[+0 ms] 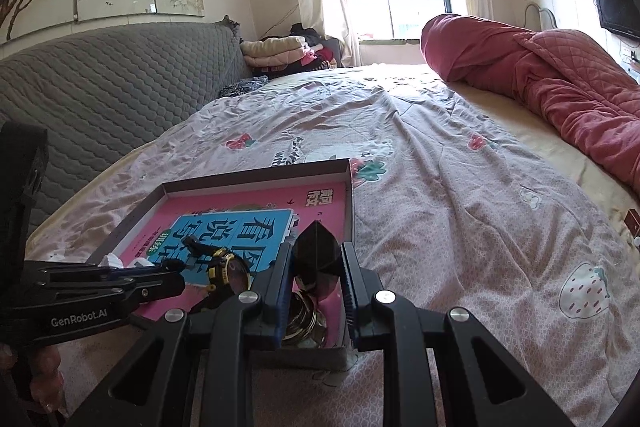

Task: Organize rigid objects
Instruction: 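Lower the clip into the box with the left tool while the right tool lowers the lipstick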

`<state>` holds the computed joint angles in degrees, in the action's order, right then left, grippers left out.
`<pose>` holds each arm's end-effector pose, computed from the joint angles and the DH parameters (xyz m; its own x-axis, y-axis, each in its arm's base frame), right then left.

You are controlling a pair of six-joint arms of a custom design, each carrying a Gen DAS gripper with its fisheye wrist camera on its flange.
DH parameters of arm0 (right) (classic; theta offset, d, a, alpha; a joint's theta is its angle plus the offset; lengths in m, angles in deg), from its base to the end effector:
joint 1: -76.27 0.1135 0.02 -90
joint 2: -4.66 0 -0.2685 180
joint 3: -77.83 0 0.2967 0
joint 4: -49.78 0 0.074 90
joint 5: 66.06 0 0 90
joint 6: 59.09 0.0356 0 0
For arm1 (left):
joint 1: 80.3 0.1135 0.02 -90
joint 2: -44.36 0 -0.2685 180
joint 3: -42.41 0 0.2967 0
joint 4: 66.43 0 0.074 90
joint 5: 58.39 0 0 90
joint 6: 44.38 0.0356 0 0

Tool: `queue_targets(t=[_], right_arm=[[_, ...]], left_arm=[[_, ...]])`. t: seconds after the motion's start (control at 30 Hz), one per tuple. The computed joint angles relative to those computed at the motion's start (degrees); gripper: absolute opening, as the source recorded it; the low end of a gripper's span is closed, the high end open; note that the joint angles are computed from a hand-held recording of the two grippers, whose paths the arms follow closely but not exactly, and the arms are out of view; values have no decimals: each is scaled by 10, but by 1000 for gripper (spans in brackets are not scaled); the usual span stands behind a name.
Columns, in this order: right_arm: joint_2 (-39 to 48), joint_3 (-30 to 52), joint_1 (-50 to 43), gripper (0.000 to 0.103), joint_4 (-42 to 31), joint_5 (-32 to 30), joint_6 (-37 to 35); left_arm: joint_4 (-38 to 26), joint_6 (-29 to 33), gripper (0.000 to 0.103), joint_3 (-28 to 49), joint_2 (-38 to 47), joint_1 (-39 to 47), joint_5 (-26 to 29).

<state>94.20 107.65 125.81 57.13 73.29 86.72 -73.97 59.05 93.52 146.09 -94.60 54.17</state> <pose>0.1677 0.1550 0.0488 -0.4501 0.3026 -0.8401 0.3155 0.9340 0.1674 0.3059 -0.0921 0.0563 -0.7022 0.4003 -0.5888 0.6038 0.7730 -0.1945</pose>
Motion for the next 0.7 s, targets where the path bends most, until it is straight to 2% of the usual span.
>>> queue_targets(t=[0.3, 0.63, 0.7], right_arm=[[4, -4, 12, 23, -28, -13, 31], [48, 32, -1, 23, -28, -12, 2], [57, 49, 3, 23, -55, -1, 0]], left_arm=[[7, -8, 17, 6, 14, -2, 3], [10, -12, 17, 15, 28, -8, -1], [11, -14, 17, 17, 31, -9, -2]])
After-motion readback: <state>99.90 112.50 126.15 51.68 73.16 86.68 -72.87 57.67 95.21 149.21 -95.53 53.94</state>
